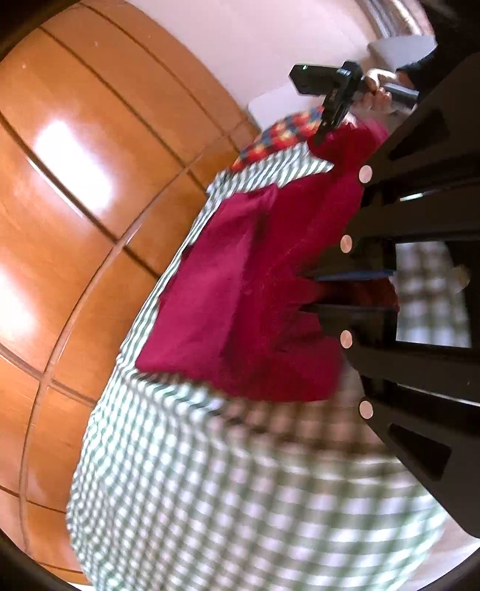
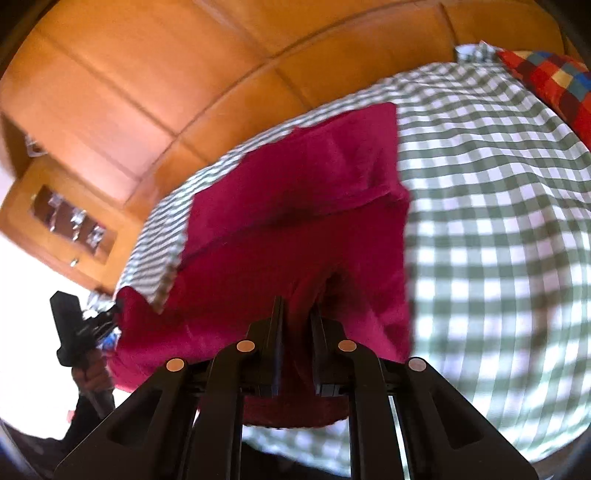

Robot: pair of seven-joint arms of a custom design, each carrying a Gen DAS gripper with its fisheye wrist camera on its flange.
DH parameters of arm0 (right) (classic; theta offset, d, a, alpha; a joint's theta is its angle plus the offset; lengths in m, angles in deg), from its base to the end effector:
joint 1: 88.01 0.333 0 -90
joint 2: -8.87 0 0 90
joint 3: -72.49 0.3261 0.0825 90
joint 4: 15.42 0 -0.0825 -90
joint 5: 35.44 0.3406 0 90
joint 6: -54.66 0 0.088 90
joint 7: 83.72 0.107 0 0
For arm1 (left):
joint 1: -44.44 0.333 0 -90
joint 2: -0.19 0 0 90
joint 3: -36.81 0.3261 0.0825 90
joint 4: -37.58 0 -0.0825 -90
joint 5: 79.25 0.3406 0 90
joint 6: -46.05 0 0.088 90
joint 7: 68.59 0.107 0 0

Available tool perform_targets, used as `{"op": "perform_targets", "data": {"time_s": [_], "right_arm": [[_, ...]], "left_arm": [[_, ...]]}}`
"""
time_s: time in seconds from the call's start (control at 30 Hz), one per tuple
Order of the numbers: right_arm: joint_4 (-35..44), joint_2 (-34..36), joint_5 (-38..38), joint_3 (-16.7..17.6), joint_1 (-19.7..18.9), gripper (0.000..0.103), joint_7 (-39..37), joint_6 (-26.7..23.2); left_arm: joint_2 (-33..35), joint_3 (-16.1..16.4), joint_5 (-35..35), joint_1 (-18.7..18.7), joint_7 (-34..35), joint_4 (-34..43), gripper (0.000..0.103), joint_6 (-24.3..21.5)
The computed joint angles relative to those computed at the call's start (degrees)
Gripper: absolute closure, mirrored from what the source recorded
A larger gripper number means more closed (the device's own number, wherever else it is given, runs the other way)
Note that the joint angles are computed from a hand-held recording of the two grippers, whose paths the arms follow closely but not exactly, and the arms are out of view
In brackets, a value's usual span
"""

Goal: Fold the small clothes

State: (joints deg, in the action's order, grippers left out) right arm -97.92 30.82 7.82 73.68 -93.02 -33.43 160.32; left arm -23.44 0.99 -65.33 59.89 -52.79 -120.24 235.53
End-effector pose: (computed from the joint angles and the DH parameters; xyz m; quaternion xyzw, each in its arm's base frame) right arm 0.6465 0.0089 0.5157 -0.7826 0.5080 0.1329 0.3342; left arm 0.3565 -0.1750 0.4584 -0.7983 0.4165 -0.4147 0.1311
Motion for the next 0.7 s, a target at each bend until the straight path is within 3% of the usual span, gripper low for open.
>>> {"op": "perform_targets", "data": {"time_s": [0.07, 0.17, 0.2, 0.23, 0.27, 0.3, 0.33, 0.37, 0.47, 0.53, 0.6, 0.67, 0.7], "right_arm": [[3.23, 2.67, -1.0, 0.07, 1.17, 0.091, 2.92, 1.23], [8.64, 6.96, -2.41, 0.65, 1.76, 0.091, 6.6, 2.32], [9.21, 7.61, -2.29, 1.04, 1.66, 0.087, 7.36, 2.75], [11.75, 9.39, -1.29, 1.78, 0.9, 0.069, 8.73, 1.14], [14.04, 11.07, -0.52, 2.5, 0.48, 0.053, 10.1, 0.08], [14.79, 11.59, 0.45, 2.89, -0.23, 0.021, 10.97, 0.23], [14.11, 11.22, 1.59, 3.26, -0.63, 0.015, 11.13, 1.85], [13.7, 10.89, 2.5, 3.68, -1.4, 0.015, 10.38, 2.16], [11.04, 9.09, 2.07, 3.21, -2.52, 0.015, 8.95, 2.28], [7.3, 6.91, 0.83, 2.38, -2.72, 0.015, 6.69, 2.92], [2.57, 4.29, -0.14, 1.47, -3.1, 0.015, 3.82, 2.97], [-2.54, 1.58, -1.15, 0.7, -2.48, 0.015, 0.45, 4.7], [-4.34, 0.77, -1.75, 0.44, -1.78, 0.02, -0.84, 5.97]], "left_arm": [[4.34, -0.43, 0.75, 3.33, 1.34, 2.85, 0.094, -0.2], [10.29, -3.88, 1.12, 10.54, 2.49, 7.15, 0.091, 0.05], [12.1, -6.94, 0.28, 14.58, 2.55, 8.49, 0.086, 0.6], [12.37, -10.88, -1.13, 18.82, 2.48, 9.08, 0.078, 0.54], [13.12, -12.83, -1.92, 21.26, 2.64, 9.59, 0.059, 1.03], [13.78, -16.77, -3.49, 25.31, 3.02, 9.9, 0.051, 2.54], [12.79, -19.27, -6.06, 28.15, 3.59, 9.18, 0.049, 3.76], [11.49, -19.76, -6.83, 28.98, 3.36, 8.36, 0.047, 4.06], [8.28, -17.18, -8.21, 25.99, 4.43, 6.21, 0.046, 1.63], [7.53, -13.34, -5.16, 21.36, 3.2, 4.17, 0.046, 0.6], [7.77, -11.94, -4.42, 18.2, 4.76, 2.7, 0.046, 0.11], [8.01, -14.14, -3.17, 19.04, 4.3, 2.03, 0.046, 0.03], [8.44, -15.09, -2.98, 18.83, 3.7, 1.35, 0.047, 0.87]]}}
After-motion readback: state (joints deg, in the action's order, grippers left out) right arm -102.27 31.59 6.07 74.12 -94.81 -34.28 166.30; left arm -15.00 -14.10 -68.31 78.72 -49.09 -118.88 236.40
